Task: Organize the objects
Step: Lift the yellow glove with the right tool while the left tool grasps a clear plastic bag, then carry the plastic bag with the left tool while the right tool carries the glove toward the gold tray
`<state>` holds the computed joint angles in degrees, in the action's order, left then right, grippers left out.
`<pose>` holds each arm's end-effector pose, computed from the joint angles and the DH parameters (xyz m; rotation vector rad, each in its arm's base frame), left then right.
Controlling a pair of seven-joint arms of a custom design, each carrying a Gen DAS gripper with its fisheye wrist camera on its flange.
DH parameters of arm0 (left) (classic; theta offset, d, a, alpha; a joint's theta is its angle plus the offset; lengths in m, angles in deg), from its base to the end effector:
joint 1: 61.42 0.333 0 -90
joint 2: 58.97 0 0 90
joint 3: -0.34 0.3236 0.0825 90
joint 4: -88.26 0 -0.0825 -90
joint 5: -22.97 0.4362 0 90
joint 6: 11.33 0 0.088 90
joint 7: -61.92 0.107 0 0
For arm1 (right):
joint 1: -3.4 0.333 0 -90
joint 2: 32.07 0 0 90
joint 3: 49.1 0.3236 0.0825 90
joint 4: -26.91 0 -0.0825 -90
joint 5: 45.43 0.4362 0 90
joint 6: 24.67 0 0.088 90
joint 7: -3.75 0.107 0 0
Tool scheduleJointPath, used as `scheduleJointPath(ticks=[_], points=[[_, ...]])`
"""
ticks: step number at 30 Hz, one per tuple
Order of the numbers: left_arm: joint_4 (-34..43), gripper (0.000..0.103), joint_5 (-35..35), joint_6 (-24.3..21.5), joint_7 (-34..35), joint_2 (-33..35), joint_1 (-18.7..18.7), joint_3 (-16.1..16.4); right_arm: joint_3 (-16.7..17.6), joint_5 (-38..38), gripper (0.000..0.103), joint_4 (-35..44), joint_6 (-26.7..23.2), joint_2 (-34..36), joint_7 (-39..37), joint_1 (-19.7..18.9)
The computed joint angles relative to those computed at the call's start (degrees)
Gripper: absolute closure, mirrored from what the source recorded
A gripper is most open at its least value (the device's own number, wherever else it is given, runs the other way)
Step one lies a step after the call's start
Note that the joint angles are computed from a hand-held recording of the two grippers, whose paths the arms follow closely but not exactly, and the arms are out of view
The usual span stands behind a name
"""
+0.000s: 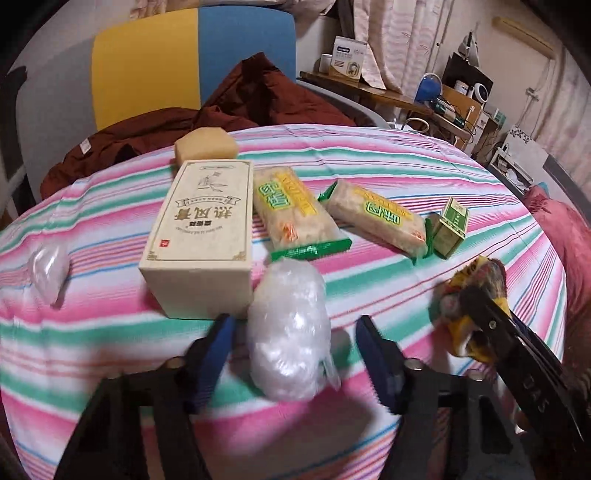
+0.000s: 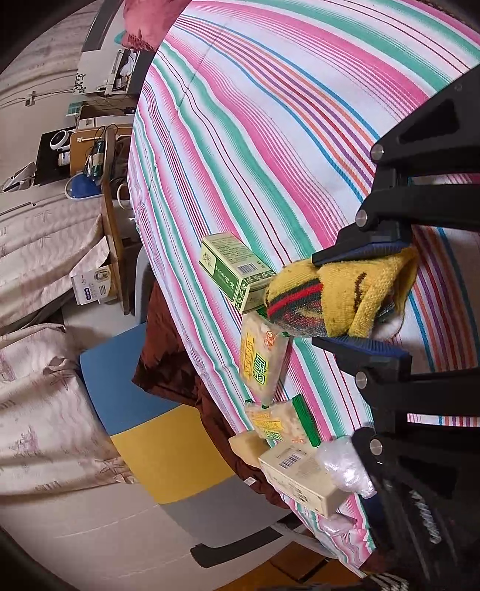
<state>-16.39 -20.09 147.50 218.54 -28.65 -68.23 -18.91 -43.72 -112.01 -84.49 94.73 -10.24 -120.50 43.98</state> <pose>0.6661 -0.2707 0.2640 -0.9715 2.7021 -0.9945 0.4873 0.4352 0.2605 -0.6757 2.3246 -0.9271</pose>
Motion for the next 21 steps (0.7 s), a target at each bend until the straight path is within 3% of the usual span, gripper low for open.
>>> scheduleJointPath(ticks=[3,6,14,18,21], points=[[0.27,0.066,-1.52,-0.5,2.58,0.3,1.63,-1.2,-0.02,0.0,0.067,0.01,-0.06,0.06,0.08,0.04],[0.09,0.066,-4.01,-2.12,5.04,0.06,3.32,-2.01,0.03,0.3,0.067,0.17,-0.46,0.14,-0.38,0.11],[-5.15,0.066,-15.28,-0.43,17.18,-3.7,6.89,-4.15,0.05,0.07,0.067,3.43,-4.78,1.83,-5.16,1.63],[-7.1,0.066,-19.9,-1.75,21.01,-5.49,7.36,-2.9,-0.31,-3.04,0.067,5.77,-6.28,3.16,-9.75,3.05],[-7.61,0.066,-20.64,-2.91,20.2,-5.96,6.71,-1.06,-0.76,-5.46,0.067,6.63,-4.52,3.71,-13.05,3.34]])
